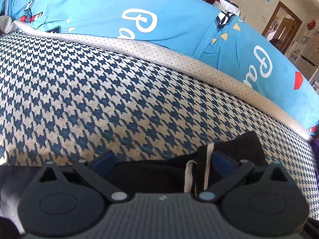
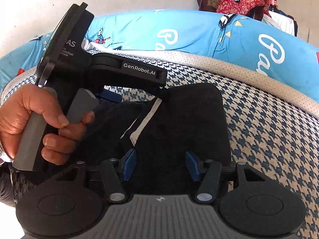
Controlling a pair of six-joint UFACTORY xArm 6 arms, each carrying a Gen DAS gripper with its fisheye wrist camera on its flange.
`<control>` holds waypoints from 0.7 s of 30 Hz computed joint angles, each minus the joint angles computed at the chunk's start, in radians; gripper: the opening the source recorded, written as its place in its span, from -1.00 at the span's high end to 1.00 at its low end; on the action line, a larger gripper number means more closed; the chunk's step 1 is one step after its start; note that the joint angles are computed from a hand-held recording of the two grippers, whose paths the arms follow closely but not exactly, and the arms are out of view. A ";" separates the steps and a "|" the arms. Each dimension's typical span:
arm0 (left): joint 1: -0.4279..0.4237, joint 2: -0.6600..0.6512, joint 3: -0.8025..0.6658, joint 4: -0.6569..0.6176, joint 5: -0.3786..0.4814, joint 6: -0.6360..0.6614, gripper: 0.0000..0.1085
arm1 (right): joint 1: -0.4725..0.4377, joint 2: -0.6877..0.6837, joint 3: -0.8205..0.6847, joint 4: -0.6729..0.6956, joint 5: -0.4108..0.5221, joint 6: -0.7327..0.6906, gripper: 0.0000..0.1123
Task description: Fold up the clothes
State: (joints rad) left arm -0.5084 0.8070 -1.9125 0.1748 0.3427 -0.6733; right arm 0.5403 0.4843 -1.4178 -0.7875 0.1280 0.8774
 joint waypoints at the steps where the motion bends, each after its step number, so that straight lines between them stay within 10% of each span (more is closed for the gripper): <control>1: -0.002 0.008 -0.014 0.026 0.013 -0.014 -0.90 | 0.002 0.005 -0.003 0.014 0.004 -0.013 0.03; 14: -0.010 -0.034 0.014 0.007 0.074 0.069 -0.90 | 0.033 0.033 -0.045 0.066 0.065 -0.075 -0.36; 21: -0.018 -0.161 0.174 0.091 0.089 0.056 -0.90 | 0.037 -0.036 0.002 -0.143 0.064 0.146 -0.35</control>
State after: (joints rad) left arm -0.5265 0.6461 -1.7389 0.2656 0.4317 -0.6176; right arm 0.5772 0.4482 -1.4154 -0.9303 0.1922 1.0230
